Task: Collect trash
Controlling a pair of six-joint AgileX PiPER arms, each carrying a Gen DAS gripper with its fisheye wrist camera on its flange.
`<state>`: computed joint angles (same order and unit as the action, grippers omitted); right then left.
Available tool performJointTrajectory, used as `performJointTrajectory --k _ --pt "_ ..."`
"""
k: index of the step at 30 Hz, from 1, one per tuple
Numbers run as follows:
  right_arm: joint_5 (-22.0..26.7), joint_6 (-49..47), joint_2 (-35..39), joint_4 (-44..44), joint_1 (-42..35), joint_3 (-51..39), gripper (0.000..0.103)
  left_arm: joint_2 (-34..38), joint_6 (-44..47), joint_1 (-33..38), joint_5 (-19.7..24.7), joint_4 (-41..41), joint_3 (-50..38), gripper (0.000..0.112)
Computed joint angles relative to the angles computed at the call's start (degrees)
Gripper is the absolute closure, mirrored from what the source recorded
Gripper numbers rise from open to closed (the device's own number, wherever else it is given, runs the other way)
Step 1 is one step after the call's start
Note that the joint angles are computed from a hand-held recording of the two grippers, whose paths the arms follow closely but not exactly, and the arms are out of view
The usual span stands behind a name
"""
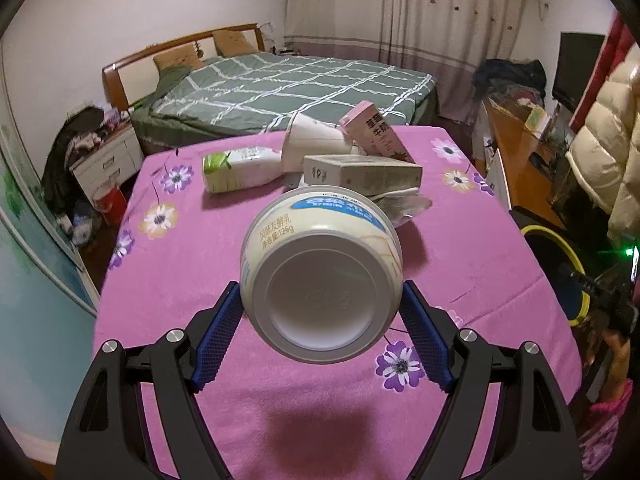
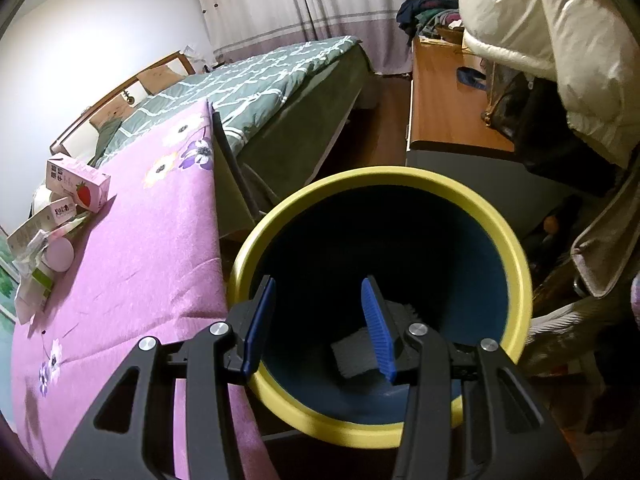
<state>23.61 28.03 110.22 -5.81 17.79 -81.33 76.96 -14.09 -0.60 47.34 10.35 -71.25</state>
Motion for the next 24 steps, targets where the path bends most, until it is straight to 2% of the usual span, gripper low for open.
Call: performJointTrajectory --k 6,11,17,24 --pt "-0.77 3.02 -4.04 -3.8 -0.31 3.71 0.06 0.68 -0.3 -7.2 2.07 -0.15 -2.87 0.034" --pt "-0.92 6.52 -9.02 -9.09 -0.43 8.15 0.06 5.14 -1.65 -14.9 2.23 0.5 -7.61 0.034" --pt "-0.61 11.27 -15.85 -14.98 -1.84 14.81 0.06 16.65 -0.84 -23.01 3.91 -0.19 -19.19 0.034" --pt "-0.71 9.31 -20.8 -13.33 -5.59 20.8 0.06 33.88 3.14 -30.29 8.24 -2.54 -38.63 0.034"
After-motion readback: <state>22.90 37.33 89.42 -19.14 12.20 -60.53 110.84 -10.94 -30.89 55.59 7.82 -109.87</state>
